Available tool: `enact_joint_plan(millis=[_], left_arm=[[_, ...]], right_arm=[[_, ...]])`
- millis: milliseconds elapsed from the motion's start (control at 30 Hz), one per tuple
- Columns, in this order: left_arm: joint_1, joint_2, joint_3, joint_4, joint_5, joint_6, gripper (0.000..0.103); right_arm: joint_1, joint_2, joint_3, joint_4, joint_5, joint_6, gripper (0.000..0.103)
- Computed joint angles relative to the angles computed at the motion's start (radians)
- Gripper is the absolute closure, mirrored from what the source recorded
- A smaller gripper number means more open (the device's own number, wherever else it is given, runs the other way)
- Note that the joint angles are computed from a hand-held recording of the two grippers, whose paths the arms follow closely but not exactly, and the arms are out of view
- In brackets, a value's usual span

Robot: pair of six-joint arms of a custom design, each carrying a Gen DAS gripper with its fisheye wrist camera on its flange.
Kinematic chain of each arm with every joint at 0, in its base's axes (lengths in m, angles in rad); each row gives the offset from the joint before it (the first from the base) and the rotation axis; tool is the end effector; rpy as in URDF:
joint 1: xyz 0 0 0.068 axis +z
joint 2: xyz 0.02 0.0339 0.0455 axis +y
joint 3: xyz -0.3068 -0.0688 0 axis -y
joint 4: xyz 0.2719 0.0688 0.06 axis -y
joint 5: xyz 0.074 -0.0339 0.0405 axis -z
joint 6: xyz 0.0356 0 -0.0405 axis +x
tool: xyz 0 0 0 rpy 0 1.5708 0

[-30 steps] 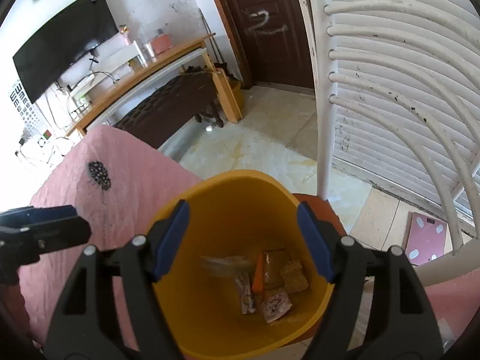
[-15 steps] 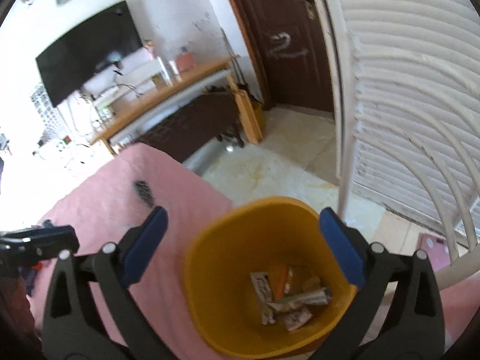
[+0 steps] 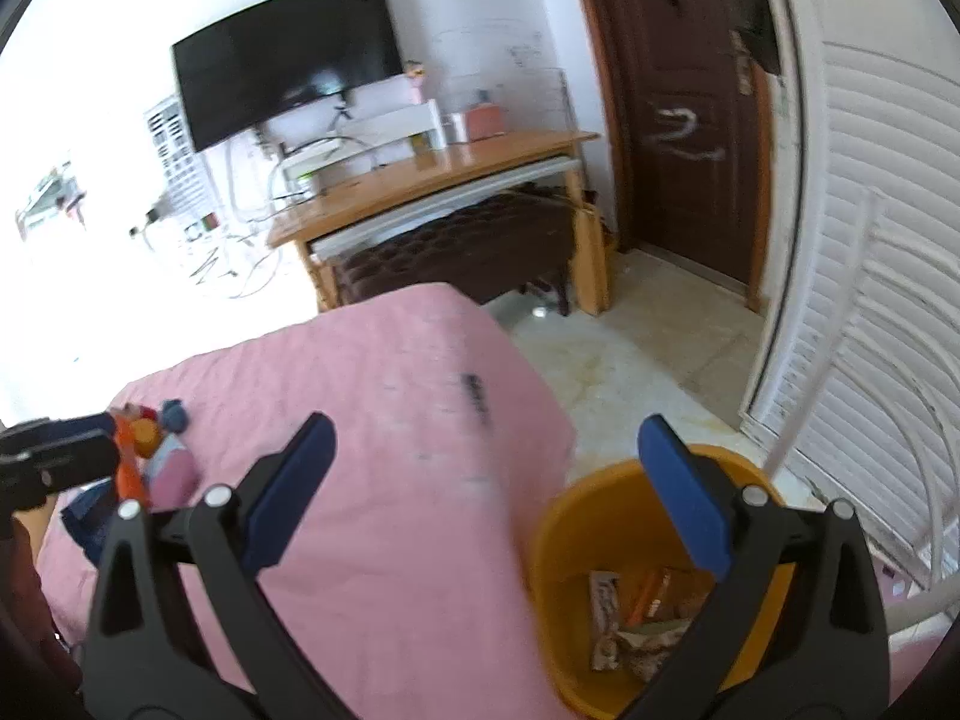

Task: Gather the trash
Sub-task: 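Move both grippers back over the table toward the remaining trash, then grasp the blue snack wrapper with the left gripper while the right gripper grasps the pink sponge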

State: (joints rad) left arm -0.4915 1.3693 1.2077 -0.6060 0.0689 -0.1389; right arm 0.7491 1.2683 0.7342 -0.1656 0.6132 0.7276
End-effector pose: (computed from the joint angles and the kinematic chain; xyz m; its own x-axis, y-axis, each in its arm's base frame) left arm 0.2769 -0.1510 0.3535 -0.6776 0.2060 -0.7060 0.4248 0.8933 -0.1470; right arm 0.2132 0.1703 0.2532 -0.5081 0.2702 -0.8178 0.1385 0.9628 0.2320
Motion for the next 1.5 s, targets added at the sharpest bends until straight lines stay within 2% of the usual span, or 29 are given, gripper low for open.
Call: enact_joint_plan(millis=[100,233,533,667,767,867,933,1100,1167,1233,1333,1500], left_arm=[[0.051,-0.053,-0.026,0.005,-0.036,0.015,0.022],[0.134,-0.087,-0.046,-0.012,-0.031,0.033,0.019],[0.335,-0.11,-0.113,-0.012,0.018,0.113,0.019],[0.341,-0.139,-0.202,0.049,-0.064,0.195,0.019],[0.356,-0.124,-0.221,0.044,-0.044,0.219,0.02],[0.379,-0.104,-0.229,0.033,-0.012,0.244,0.031],[0.399,-0.087,-0.231,0.024,0.018,0.261,0.043],[0.442,-0.036,-0.231,0.021,0.098,0.271,0.058],[0.459,-0.022,-0.238,0.038,0.117,0.273,0.068],[0.476,-0.019,-0.251,0.058,0.116,0.276,0.083],[0.506,-0.024,-0.267,0.072,0.138,0.288,0.088],[0.588,-0.042,-0.276,0.059,0.215,0.31,0.088]], right_arm=[[0.033,0.056,0.061,-0.001,0.003,-0.023,0.006],[0.072,0.124,0.133,0.005,-0.007,-0.053,0.006],[0.131,0.306,0.293,0.017,-0.07,-0.105,0.006],[0.148,0.381,0.357,0.024,-0.12,-0.137,0.006],[0.158,0.428,0.405,0.001,-0.134,-0.147,0.006],[0.166,0.459,0.436,-0.015,-0.139,-0.15,0.006],[0.169,0.481,0.456,-0.025,-0.148,-0.152,0.006],[0.18,0.539,0.518,-0.074,-0.163,-0.17,0.006],[0.182,0.57,0.554,-0.103,-0.175,-0.174,0.006],[0.184,0.595,0.584,-0.126,-0.186,-0.183,0.006],[0.19,0.636,0.64,-0.174,-0.187,-0.201,0.006],[0.19,0.698,0.731,-0.239,-0.202,-0.237,0.006]])
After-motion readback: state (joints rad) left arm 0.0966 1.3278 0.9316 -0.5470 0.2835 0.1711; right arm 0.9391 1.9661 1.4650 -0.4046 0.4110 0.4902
